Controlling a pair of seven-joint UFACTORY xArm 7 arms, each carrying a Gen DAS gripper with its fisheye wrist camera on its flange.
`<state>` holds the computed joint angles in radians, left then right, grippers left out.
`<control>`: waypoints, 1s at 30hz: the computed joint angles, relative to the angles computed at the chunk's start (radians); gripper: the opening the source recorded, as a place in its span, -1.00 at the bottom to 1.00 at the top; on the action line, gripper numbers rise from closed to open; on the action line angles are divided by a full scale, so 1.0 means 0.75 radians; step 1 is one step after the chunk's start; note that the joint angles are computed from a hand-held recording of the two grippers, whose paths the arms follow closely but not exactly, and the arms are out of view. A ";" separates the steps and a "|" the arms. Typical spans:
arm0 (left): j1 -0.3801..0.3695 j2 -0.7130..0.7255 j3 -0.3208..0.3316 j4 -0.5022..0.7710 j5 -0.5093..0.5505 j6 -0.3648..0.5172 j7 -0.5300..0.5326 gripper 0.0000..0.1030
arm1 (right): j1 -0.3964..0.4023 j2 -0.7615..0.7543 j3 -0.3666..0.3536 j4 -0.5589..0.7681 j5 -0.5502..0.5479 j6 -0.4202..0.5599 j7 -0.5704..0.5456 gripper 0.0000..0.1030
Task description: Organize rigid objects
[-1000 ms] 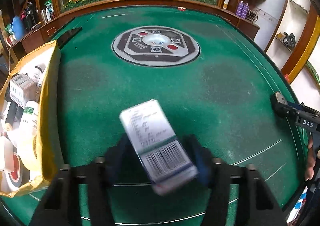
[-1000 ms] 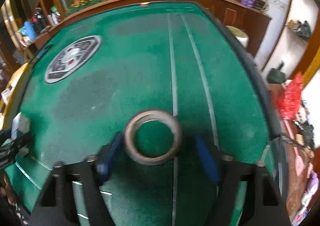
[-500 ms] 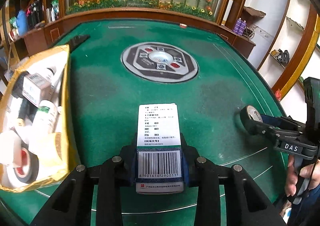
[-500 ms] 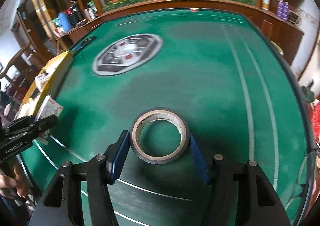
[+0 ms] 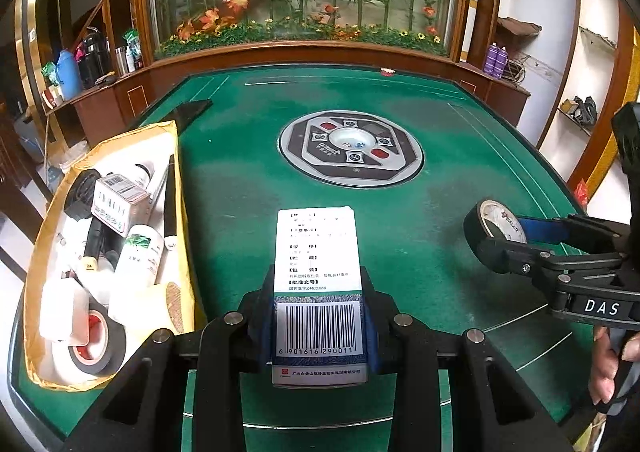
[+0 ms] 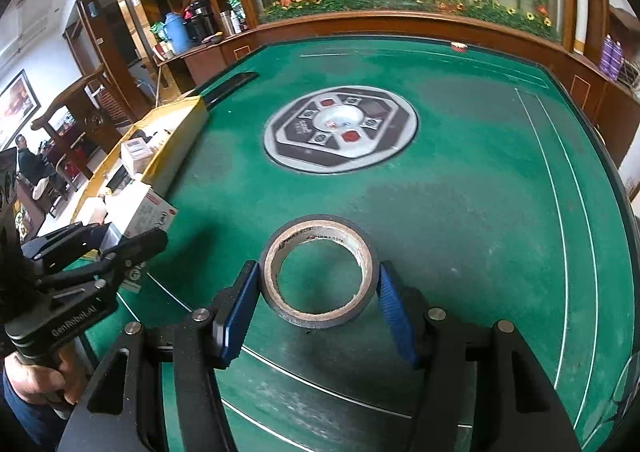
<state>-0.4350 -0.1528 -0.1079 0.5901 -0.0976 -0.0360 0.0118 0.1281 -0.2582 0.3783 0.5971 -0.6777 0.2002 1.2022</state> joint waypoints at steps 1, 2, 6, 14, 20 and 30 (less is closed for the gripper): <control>0.011 -0.002 -0.009 -0.003 0.009 -0.003 -0.007 -0.29 | 0.003 0.007 0.002 0.010 -0.001 0.001 -0.003 0.14; 0.035 -0.001 -0.028 -0.003 0.027 -0.007 -0.022 -0.29 | 0.010 0.006 0.001 0.012 0.003 0.004 -0.007 0.14; 0.079 -0.005 -0.063 -0.012 0.078 -0.017 -0.061 -0.29 | 0.024 0.028 -0.008 0.031 0.003 0.006 -0.015 0.13; 0.099 -0.010 -0.072 -0.020 0.131 -0.026 -0.102 -0.29 | 0.038 0.043 -0.019 0.038 -0.009 0.004 0.000 0.14; 0.170 -0.009 -0.130 -0.018 0.192 -0.028 -0.154 -0.29 | 0.045 0.052 -0.026 0.041 -0.024 0.003 0.014 0.14; 0.215 -0.015 -0.159 -0.017 0.273 -0.028 -0.222 -0.29 | 0.049 0.070 -0.034 0.040 -0.053 -0.011 0.044 0.14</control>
<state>-0.2736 -0.1643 -0.2272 0.5776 0.1074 -0.0570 -0.1550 0.1646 -0.2059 0.3527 0.6268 -0.7172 0.1922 1.2349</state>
